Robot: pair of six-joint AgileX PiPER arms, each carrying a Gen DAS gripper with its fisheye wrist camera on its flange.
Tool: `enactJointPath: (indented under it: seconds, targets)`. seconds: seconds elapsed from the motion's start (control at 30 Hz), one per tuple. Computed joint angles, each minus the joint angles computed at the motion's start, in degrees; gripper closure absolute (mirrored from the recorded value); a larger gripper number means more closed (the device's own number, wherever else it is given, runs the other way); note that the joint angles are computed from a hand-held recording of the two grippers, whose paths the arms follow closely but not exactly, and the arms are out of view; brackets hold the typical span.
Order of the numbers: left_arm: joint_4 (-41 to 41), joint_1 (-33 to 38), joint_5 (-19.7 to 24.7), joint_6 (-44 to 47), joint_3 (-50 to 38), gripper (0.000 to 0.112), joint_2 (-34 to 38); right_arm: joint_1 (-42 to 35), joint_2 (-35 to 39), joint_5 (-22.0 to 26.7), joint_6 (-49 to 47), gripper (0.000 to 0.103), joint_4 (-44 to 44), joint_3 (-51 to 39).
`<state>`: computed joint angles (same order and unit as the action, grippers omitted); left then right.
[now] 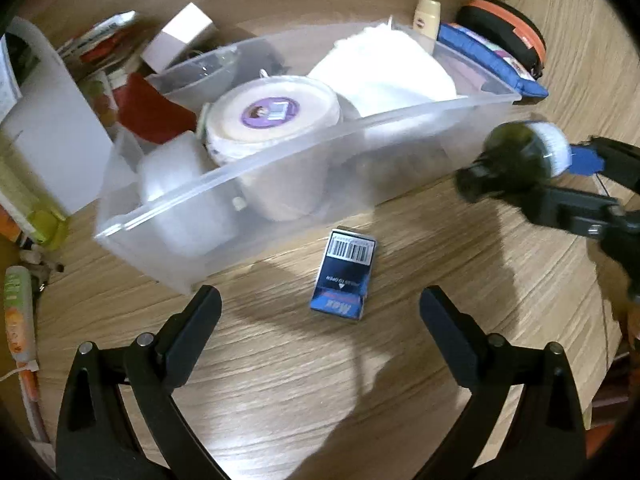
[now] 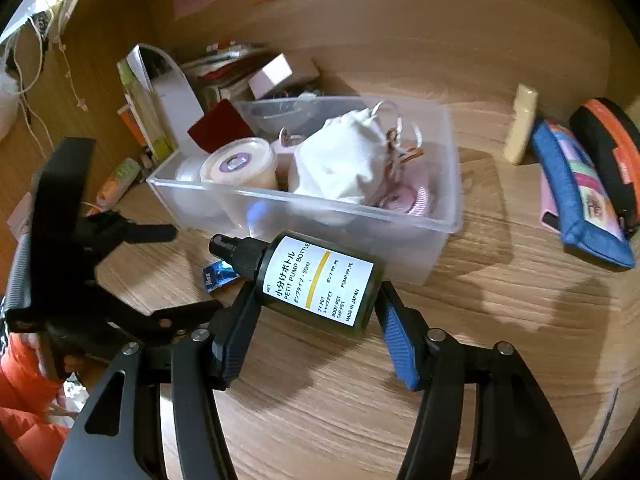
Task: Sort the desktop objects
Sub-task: 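Grasp the blue card box with the left gripper and lift it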
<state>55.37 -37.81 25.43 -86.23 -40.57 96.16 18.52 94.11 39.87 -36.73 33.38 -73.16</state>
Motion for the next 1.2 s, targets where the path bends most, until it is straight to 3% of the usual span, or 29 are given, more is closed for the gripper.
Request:
enactJointPath:
  seconds: [0.1,0.13,0.17,0.33,0.63,0.7,0.93,1.2]
  targets:
    - [-0.8,0.1,0.2,0.5,-1.0,0.019,1.2,-1.6,-0.9,0.7,-2.9,0.048,2.7,0.5]
    - [-1.5,-0.1,0.4,1.0,-1.6,0.030,1.8,-2.1,-1.0,0.9,-3.9,0.048,3.7,0.6]
    - [-3.0,0.3,-0.2,2.6,-1.9,0.033,2.1,-2.5,-1.1,1.0,-4.7,0.048,4.4,0.6]
    - [-3.7,1.2,-2.7,3.1,-1.2,0.043,1.5,-3.4,-0.9,1.6,-7.7,0.048,7.1,0.4]
    - [-1.9,-0.6,-2.8,2.2,-0.8,0.086,0.5,-3.1,-1.6,0.8,-8.0,0.048,7.9,0.2]
    - [-2.0,-0.3,-4.9,2.5,0.3,0.086,-0.7,-3.0,-1.3,0.7,-7.2,0.048,7.3,-0.5]
    - [2.3,-3.2,-3.2,-3.6,3.2,0.086,-5.9,-2.6,-0.1,0.5,-3.9,0.048,5.2,-3.2]
    - [6.0,-6.3,2.2,-7.3,5.0,0.086,-15.9,-1.9,0.8,-0.1,0.1,0.048,3.3,-6.8]
